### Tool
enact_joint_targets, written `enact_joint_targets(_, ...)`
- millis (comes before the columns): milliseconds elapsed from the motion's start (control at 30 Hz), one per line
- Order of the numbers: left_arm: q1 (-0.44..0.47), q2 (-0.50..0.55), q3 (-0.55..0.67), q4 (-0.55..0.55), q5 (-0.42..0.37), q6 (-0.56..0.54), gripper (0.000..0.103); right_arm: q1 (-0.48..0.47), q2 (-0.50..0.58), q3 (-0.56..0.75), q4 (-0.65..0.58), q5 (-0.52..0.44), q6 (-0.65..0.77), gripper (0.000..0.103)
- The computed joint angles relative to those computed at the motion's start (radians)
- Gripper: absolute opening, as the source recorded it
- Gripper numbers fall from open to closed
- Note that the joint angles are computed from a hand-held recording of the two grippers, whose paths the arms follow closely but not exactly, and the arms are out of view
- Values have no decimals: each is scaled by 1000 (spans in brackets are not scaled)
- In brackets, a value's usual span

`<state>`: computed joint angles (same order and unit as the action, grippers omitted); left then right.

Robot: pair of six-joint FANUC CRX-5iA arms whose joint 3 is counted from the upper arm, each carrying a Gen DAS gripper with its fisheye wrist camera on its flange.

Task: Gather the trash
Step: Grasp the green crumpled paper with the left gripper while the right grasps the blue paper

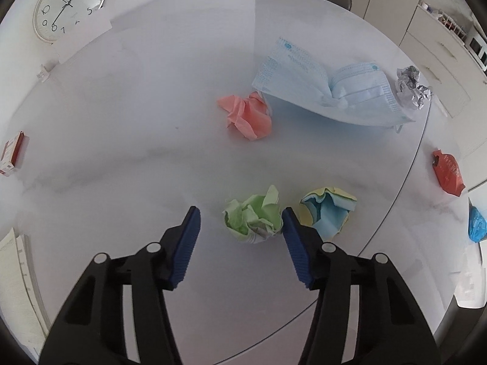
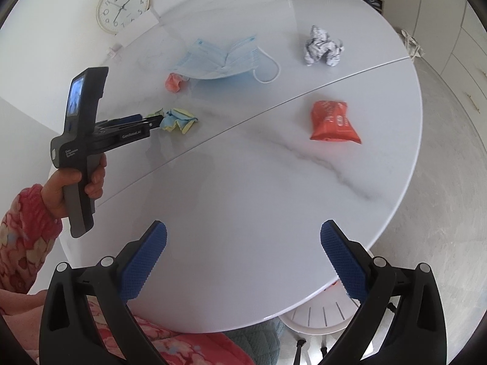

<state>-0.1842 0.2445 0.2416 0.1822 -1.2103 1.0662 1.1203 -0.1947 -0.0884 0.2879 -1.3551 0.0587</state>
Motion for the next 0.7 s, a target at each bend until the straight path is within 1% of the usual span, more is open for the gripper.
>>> enact_joint_targets(33, 0, 2, -3, 5, -4, -3, 44, -15, 5, 2, -15, 10, 25, 100)
enact_joint_targets(67, 2, 1, -10, 16, -10, -3, 36, -29, 10, 5, -26, 18, 51, 100)
enact_joint_targets(100, 5, -2, -19, 28, -8, -3, 33, -46, 18, 10, -40, 28, 87, 100)
enact_joint_targets(233, 25, -18, -44, 69, 0, 13, 32, -114, 41, 18, -74, 81, 267, 100)
enact_joint_targets(300, 37, -28, -48, 80, -4, 13, 32, -144, 81, 55, -87, 105, 367, 100)
enact_joint_targets(367, 50, -31, -39, 87, -13, 13, 32, -177, 132, 100, -99, 131, 487, 100)
enact_joint_targets(467, 73, -57, -33, 81, -39, 21, 32, -235, 243, 197, -122, 149, 692, 100)
enact_joint_targets(567, 103, -76, -20, 76, -62, 26, 32, -280, 343, 286, -158, 141, 851, 92)
enact_joint_targets(633, 125, -87, -16, 79, -78, 26, 32, -298, 400, 339, -172, 119, 922, 89)
enact_joint_targets(700, 147, -101, -20, 84, -88, 27, 32, -313, 456, 389, -179, 87, 986, 83)
